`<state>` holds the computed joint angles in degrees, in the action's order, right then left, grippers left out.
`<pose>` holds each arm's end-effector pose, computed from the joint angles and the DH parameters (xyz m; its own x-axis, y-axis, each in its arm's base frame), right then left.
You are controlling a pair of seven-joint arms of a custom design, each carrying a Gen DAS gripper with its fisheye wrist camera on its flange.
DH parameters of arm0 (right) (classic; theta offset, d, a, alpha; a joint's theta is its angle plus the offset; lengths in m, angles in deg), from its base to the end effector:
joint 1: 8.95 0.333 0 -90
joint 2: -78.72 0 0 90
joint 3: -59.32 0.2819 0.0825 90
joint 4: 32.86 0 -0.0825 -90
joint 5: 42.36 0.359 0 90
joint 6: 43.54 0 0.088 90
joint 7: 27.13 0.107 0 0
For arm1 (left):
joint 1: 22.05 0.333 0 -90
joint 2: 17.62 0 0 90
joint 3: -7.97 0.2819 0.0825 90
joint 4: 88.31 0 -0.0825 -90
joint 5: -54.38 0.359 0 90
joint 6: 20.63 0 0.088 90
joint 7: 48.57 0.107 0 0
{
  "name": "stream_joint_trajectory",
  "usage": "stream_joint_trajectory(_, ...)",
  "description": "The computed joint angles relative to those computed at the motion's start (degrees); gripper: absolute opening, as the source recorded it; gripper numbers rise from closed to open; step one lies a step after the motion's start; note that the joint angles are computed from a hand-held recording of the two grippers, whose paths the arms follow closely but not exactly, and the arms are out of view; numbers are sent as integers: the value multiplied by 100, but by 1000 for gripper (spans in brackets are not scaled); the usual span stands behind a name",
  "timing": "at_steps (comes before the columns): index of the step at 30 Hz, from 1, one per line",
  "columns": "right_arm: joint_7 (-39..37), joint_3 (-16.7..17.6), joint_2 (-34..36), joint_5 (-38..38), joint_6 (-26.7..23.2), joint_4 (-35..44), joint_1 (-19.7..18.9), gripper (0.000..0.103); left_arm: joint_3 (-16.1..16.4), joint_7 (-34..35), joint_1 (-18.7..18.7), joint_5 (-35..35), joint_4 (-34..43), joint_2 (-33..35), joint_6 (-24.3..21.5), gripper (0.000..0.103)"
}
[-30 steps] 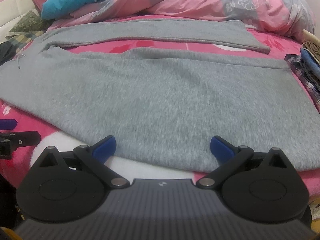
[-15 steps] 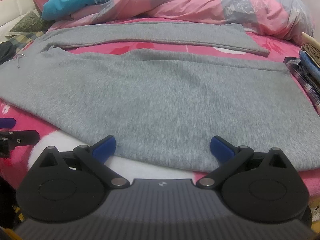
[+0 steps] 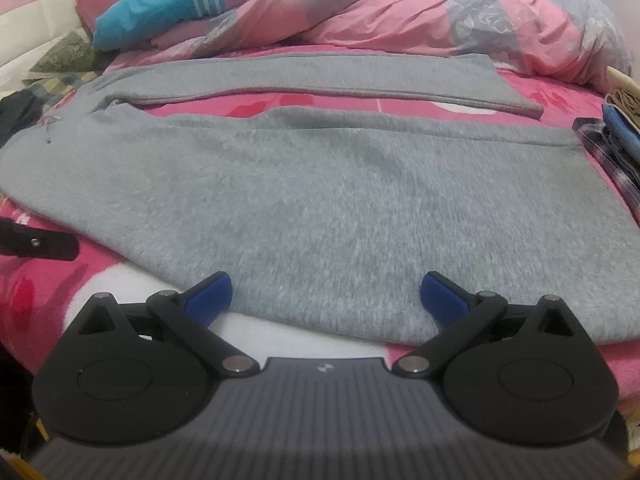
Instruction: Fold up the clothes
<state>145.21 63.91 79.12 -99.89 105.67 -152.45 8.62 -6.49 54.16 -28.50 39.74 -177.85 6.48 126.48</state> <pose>0.5128 0.2278 0.4476 -0.2686 -0.9622 -0.0453 -0.6347 0.2122 -0.7431 0.6487 -0.2148 0.4541 -0.4073 -0.8890 0.2093 -0.7884 0.2265 -0.5720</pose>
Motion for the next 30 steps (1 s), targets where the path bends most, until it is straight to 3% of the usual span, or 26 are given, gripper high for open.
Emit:
stream_joint_trajectory(2,-138,20,-51,79,-58,49,17,102,108,-179,-127,247,38,11,-41,103)
stream_joint_trajectory(7,132,39,0,-567,-154,195,8,102,339,-725,-438,989,181,87,-140,103)
stream_joint_trajectory(12,271,-62,111,-754,112,196,-48,102,412,-1082,-568,1450,250,129,-202,103)
stream_joint_trajectory(14,141,-81,232,-693,96,224,-36,102,420,-1179,-595,1570,297,153,-250,103)
stream_joint_trajectory(18,793,-135,271,-1336,134,127,35,102,424,-1306,-621,1728,395,199,-350,103)
stream_joint_trajectory(30,1271,-165,276,-1836,252,63,33,102,445,-1536,-677,1987,469,242,-404,103)
